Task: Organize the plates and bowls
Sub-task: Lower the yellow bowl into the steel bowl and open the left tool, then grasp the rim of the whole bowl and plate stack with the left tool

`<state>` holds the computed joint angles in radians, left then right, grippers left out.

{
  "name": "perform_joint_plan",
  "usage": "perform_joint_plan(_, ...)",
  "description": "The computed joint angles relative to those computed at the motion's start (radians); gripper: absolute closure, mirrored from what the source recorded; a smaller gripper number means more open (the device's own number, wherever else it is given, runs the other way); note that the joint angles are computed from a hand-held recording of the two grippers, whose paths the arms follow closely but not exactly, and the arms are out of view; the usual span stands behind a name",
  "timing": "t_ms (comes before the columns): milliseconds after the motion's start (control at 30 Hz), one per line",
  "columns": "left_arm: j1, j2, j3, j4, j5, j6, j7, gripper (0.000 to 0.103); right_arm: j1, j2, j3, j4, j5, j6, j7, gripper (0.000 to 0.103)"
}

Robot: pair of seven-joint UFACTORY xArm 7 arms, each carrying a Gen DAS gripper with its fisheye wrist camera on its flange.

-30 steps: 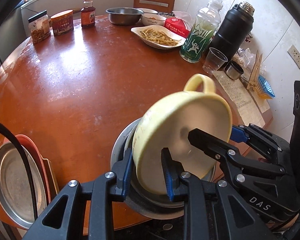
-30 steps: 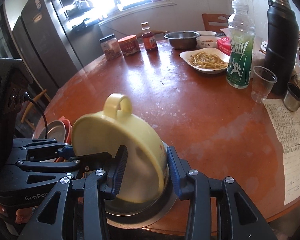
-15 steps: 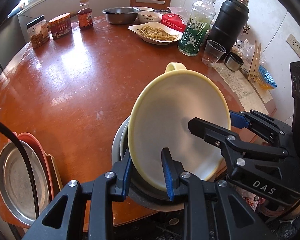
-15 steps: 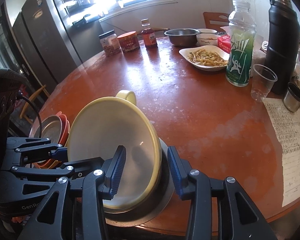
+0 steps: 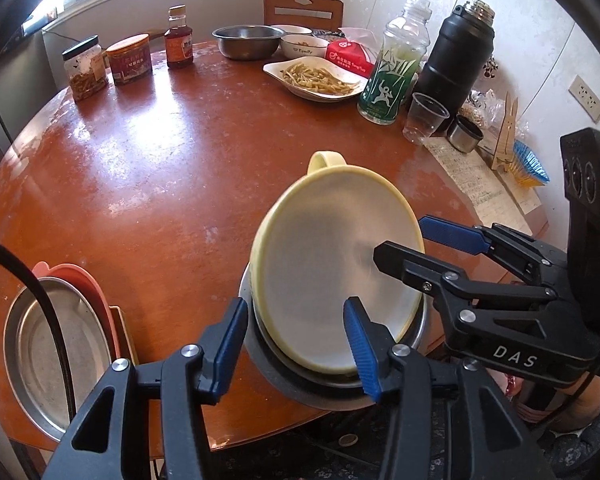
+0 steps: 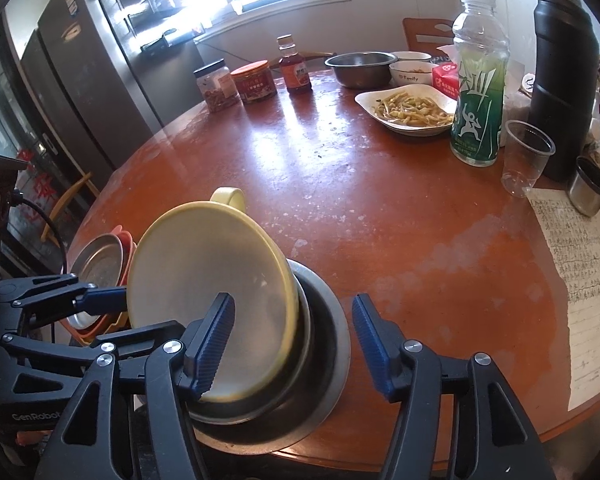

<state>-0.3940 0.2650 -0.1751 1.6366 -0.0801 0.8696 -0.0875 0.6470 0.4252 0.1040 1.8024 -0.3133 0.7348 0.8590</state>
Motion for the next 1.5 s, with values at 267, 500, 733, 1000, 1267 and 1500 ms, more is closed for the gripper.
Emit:
perform_joint_plan(267, 0.003, -0.041, 0.009, -0.045, 0.027, -0.033, -0.023, 0.053, 0.008, -0.029, -0.01, -0.025, -0.031, -0.001, 0.033, 0.035)
perform_joint_plan(500, 0.018, -0.071, 0.012, -0.084, 0.03, -0.048, -0.045, 0.05, 0.005, -0.066, -0.006, -0.064, -0.069, 0.001, 0.076, 0.034)
perform_joint_plan(733, 0.029, -0.091, 0.013, -0.12, 0.022, -0.057, -0.065, 0.049, -0.009, -0.093, 0.011, -0.114, -0.072, -0.008, 0.101, 0.033)
perform_joint_plan(1000, 0.043, -0.122, 0.009, -0.182, -0.01, -0.105, -0.071, 0.042, -0.018, -0.102, 0.023, -0.152, -0.06, -0.051, 0.137, 0.025)
perform_joint_plan(1267, 0.059, -0.114, 0.006, -0.193, -0.084, -0.125, -0.061, 0.039, -0.023, -0.086, 0.029, -0.15, -0.019, -0.063, 0.129, 0.025)
perform_joint_plan(1500, 0.055, -0.041, 0.0, -0.126, -0.117, -0.091, -0.06, 0.039, -0.041, -0.06, 0.038, -0.14, 0.052, -0.081, 0.095, 0.025)
